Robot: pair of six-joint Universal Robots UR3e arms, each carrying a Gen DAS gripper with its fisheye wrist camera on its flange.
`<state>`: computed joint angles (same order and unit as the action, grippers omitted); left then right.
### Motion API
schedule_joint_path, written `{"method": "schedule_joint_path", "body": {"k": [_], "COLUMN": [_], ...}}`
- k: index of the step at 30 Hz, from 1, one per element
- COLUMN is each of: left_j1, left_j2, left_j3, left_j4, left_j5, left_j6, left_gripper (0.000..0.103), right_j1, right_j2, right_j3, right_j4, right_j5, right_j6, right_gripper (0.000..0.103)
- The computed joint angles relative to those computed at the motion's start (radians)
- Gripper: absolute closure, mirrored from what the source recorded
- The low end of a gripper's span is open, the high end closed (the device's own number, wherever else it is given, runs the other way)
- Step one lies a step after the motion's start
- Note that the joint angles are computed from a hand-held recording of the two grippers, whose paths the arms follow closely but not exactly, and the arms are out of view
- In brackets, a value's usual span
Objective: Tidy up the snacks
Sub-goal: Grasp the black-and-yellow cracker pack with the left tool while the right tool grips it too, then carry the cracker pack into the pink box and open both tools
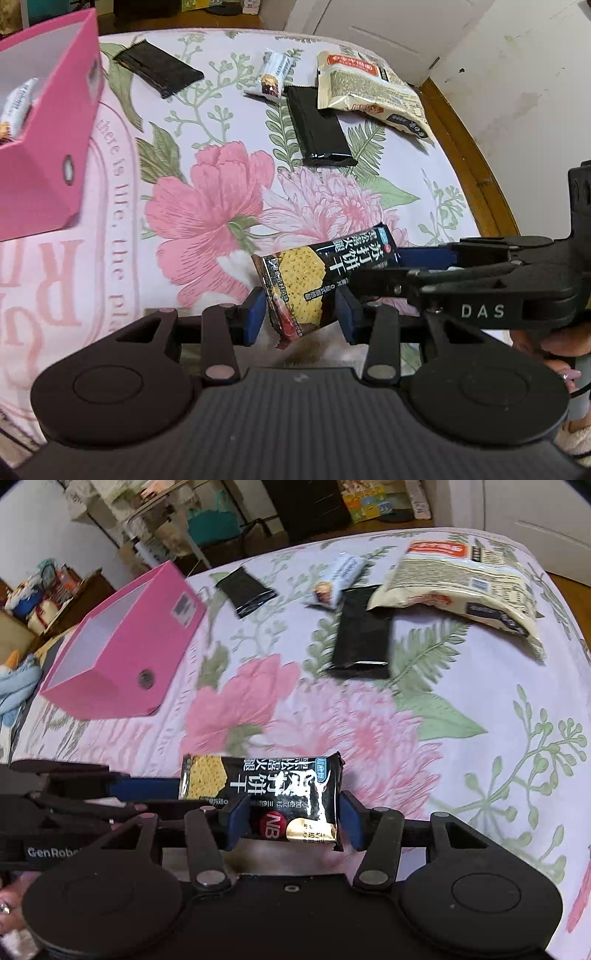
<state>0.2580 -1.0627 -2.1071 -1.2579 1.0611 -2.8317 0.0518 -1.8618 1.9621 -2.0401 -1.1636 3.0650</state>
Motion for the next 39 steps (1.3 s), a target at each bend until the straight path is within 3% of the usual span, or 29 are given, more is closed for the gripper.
{"method": "schedule_joint_path", "body": {"k": [9,14,17,20,23,30,33,36,39], "left_j1": [0.274,0.6,0.783,0.898,0.927,0.873,0.866,0.829,0.757], "left_j2": [0.2,0.261,0.263,0.237,0.196,0.057,-0.011,-0.061,-0.139], "left_j3": [0.141,0.288,0.374,0.435,0.455,0.421,0.397,0.327,0.279], "left_j4": [-0.448,-0.847,-1.022,-1.084,-1.009,-0.609,-0.477,-0.258,-0.025], "left_j5": [-0.044,-0.106,-0.119,-0.128,-0.137,-0.152,-0.18,-0.174,-0.097], "left_j6": [0.328,0.641,0.812,0.904,0.904,0.695,0.651,0.553,0.427], "left_gripper": [0.063,0.063,0.063,0.063,0.063,0.063,0.061,0.061,0.06], "right_j1": [0.133,0.195,0.243,0.272,0.314,0.426,0.46,0.469,0.483], "right_j2": [0.039,0.108,0.178,0.269,0.384,0.76,0.935,1.072,1.193], "right_j3": [-0.171,-0.272,-0.346,-0.435,-0.559,-1.042,-1.28,-1.446,-1.603], "right_j4": [0.099,0.077,0.031,-0.008,-0.038,-0.002,0.042,0.057,0.066], "right_j5": [0.001,0.028,0.03,0.064,0.081,0.055,0.029,0.052,0.066], "right_j6": [0.075,0.115,0.129,0.149,0.17,0.229,0.255,0.312,0.361], "right_gripper": [0.042,0.042,0.054,0.057,0.057,0.057,0.057,0.057,0.057]}}
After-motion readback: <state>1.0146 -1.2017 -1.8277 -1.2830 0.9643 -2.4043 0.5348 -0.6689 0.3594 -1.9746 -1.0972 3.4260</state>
